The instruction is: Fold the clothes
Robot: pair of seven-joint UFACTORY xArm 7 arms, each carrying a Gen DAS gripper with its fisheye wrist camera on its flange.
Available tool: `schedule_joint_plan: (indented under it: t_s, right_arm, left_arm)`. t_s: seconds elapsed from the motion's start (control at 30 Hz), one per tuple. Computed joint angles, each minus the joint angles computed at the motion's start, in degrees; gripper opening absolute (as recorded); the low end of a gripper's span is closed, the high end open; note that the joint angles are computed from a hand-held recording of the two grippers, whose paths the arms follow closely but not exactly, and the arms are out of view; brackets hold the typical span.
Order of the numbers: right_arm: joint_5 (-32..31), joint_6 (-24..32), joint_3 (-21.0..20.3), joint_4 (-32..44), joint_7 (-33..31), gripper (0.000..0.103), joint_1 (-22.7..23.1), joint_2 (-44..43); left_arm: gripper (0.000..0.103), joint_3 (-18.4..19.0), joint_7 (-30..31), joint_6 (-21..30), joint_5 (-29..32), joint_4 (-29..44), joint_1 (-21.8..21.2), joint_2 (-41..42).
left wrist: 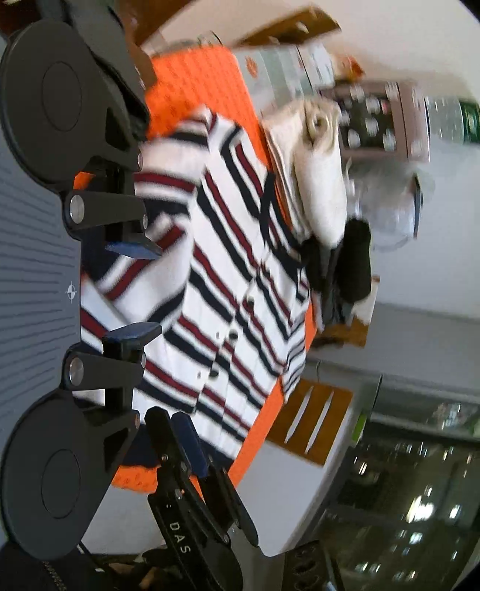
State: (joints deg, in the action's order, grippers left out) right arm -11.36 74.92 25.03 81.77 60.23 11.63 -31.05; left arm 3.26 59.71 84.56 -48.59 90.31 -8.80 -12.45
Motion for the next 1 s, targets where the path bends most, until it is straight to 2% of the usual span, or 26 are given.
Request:
schedule_joint_plan:
  t_s: [0.2, 0.43, 0.5, 0.57, 0.6, 0.63, 0.83, 1.0]
  right_arm:
    - [-2.07, -5.61, -2.00, 4.09, -6.52, 0.048, 0.86, 8.14]
    - [-6.25, -4.89, -5.74, 11.82, -15.47, 0.048, 3.80, 19.05]
    - [-4.63, -3.55, -7.88, 12.82, -19.92, 0.048, 5.14, 20.72]
    - [-2.65, -1.80, -9.76, 14.07, -24.78, 0.035, 6.05, 22.43]
    - [-1.18, -1.85, -10.75, 13.82, -26.47, 0.012, 6.31, 22.35]
    - [0.45, -2.13, -11.66, 13.30, -27.98, 0.007, 6.44, 22.01]
    - [6.15, -7.31, -15.00, 9.33, -34.00, 0.007, 4.64, 15.32]
    - [10.79, -12.19, -19.53, 5.58, -37.54, 0.007, 0.48, 6.81]
  left_arm:
    - [0.042, 0.93, -2.69, -2.67, 2.73, -0.03, 1.99, -0.40]
    - [0.042, 1.64, -6.06, -5.49, 5.83, -2.02, 3.30, -1.99]
    - [0.043, 1.68, -7.19, -6.44, 6.78, -2.91, 3.44, -2.82]
    - [0.043, 1.53, -8.75, -7.69, 7.97, -4.03, 3.47, -3.92]
    - [0.043, 1.45, -9.61, -8.35, 8.61, -4.61, 3.43, -4.49]
    - [0.043, 1.39, -10.48, -8.99, 9.28, -5.17, 3.36, -5.05]
    - [0.043, -0.96, -18.90, -14.75, 15.81, -10.77, 2.50, -10.40]
    - [0.043, -4.50, -32.84, -18.61, 21.41, -14.12, 1.99, -15.01]
